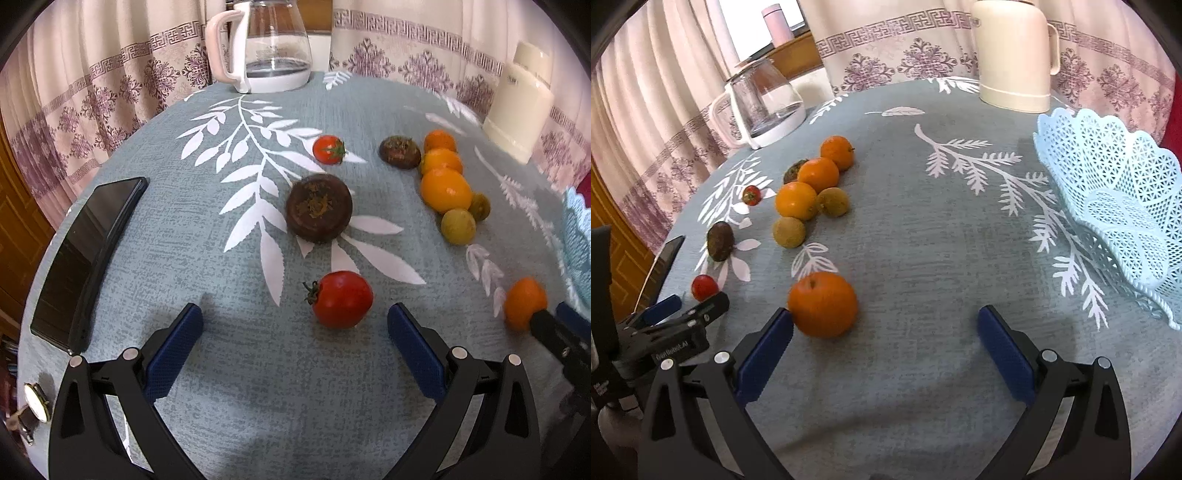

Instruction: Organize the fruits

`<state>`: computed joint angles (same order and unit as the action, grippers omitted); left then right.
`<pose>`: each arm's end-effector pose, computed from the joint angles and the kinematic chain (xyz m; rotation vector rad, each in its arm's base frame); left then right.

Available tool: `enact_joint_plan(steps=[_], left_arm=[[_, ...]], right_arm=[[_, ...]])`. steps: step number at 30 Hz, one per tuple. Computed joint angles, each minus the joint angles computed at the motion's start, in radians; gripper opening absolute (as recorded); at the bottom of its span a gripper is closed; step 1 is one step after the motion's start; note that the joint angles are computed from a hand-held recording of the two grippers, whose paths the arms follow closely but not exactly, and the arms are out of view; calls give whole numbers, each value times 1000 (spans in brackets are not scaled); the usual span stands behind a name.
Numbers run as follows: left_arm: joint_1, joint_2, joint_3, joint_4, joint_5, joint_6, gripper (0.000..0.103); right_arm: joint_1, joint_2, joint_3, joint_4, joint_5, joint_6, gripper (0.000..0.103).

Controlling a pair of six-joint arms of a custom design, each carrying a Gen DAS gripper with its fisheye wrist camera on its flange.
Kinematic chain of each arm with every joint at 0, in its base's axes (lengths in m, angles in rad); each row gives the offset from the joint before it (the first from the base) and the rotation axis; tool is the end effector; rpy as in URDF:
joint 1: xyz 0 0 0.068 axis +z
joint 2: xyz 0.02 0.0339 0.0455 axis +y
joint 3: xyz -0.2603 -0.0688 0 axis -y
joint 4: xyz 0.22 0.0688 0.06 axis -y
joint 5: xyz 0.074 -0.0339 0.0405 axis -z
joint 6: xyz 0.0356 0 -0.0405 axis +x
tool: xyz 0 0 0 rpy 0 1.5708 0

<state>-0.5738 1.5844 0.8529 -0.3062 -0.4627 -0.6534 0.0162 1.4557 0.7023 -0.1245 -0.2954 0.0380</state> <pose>0.2447 -0.1393 0.1803 -0.2547 2.4394 0.0866 0.2604 0.0146 0.1822 -0.1041 2.4322 0.3853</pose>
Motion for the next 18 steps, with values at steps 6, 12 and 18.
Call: enact_joint_plan(steps=[6,12,18], left_arm=[[7,-154,-146,150,6,-12,101],[-11,-206,-192,197,-24,-15,101],[-16,-179,-163,170,-36,-16,101]], right_arm=[[-23,-26,-25,20,-80,-25,98],[-42,-76,-61,51,-136,-36,98],[-44,-110,-79,65,-150,-47,98]])
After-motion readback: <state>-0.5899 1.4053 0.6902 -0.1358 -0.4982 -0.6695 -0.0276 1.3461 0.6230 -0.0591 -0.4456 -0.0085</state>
